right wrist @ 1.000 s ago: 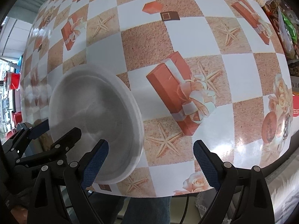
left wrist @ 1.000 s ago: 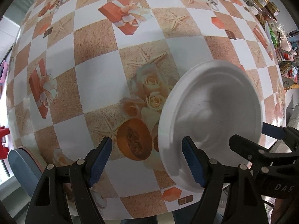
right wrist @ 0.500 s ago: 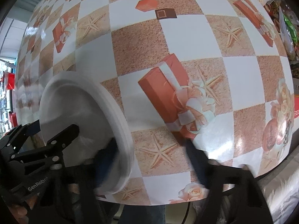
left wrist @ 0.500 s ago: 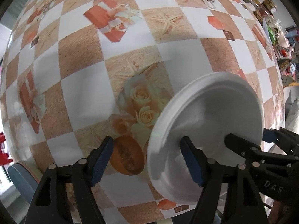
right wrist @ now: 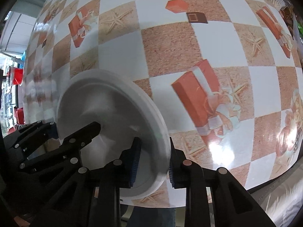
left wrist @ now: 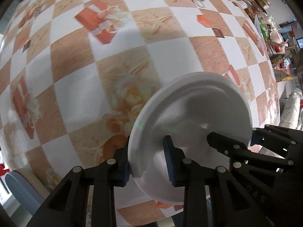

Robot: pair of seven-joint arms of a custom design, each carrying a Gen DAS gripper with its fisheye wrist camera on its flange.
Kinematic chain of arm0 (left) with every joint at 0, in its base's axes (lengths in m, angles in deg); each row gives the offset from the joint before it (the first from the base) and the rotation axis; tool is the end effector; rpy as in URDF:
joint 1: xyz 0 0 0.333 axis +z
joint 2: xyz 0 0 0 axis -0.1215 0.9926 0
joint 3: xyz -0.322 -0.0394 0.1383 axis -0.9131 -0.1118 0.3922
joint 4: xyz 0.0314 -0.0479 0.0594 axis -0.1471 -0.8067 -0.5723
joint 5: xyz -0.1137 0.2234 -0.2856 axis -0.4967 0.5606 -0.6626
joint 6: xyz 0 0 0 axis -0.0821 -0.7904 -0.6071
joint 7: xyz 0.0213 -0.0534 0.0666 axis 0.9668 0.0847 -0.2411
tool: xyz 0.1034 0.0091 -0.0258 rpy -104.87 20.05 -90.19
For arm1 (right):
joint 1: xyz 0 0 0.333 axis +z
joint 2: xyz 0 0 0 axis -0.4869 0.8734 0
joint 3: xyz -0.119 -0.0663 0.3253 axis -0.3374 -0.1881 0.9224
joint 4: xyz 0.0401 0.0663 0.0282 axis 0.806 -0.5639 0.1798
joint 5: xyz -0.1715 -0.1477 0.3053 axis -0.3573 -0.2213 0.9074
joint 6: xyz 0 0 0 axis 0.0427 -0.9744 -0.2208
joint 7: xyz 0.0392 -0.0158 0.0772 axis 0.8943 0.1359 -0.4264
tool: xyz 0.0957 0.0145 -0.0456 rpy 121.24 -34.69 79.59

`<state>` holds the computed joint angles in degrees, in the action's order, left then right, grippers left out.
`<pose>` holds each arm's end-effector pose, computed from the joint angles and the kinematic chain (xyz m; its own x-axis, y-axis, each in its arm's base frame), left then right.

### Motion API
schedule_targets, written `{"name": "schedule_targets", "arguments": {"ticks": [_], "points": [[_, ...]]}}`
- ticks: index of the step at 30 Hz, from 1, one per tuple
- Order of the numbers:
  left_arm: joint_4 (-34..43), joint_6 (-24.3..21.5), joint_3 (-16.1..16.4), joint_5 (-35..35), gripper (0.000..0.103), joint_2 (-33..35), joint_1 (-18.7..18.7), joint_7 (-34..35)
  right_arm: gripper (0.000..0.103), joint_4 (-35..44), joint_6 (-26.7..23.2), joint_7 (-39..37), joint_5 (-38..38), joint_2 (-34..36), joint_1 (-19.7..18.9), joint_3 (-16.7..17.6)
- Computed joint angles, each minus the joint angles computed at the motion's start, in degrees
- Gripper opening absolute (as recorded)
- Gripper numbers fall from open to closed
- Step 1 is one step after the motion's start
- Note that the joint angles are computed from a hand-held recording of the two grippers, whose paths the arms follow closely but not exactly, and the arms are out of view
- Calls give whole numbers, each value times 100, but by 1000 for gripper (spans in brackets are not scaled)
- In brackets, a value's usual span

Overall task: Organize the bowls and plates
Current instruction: 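Carry the white plate with both grippers over the blue plate stack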

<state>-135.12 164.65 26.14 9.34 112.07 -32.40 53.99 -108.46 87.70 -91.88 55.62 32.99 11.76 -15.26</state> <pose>0.6430 -0.4048 0.4437 -0.9375 -0.3266 0.1199 -0.3223 0.9451 0.0542 0.3790 0.4952 0.4944 -0.8451 -0.4877 -0.2190 -0.5182 0.8481 0.1109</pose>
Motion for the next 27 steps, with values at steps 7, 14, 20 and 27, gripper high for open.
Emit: {"name": "schedule_targets", "arguments": {"ticks": [7, 14, 20, 27], "points": [[-68, 98, 99, 80, 35, -79, 140, -106, 28, 866, -205, -576, 112, 596, -36, -58], [-236, 219, 147, 117, 35, -190, 334, -256, 28, 1857, -431, -1085, 165, 1271, 51, -196], [-254, 261, 173, 141, 35, -221, 452, -362, 28, 2932, -829, -1444, 180, 1925, 179, -329], [-905, 624, 175, 126, 35, -538, 656, -499, 28, 3548, -1087, -1919, 295, 2302, 135, -434]]}}
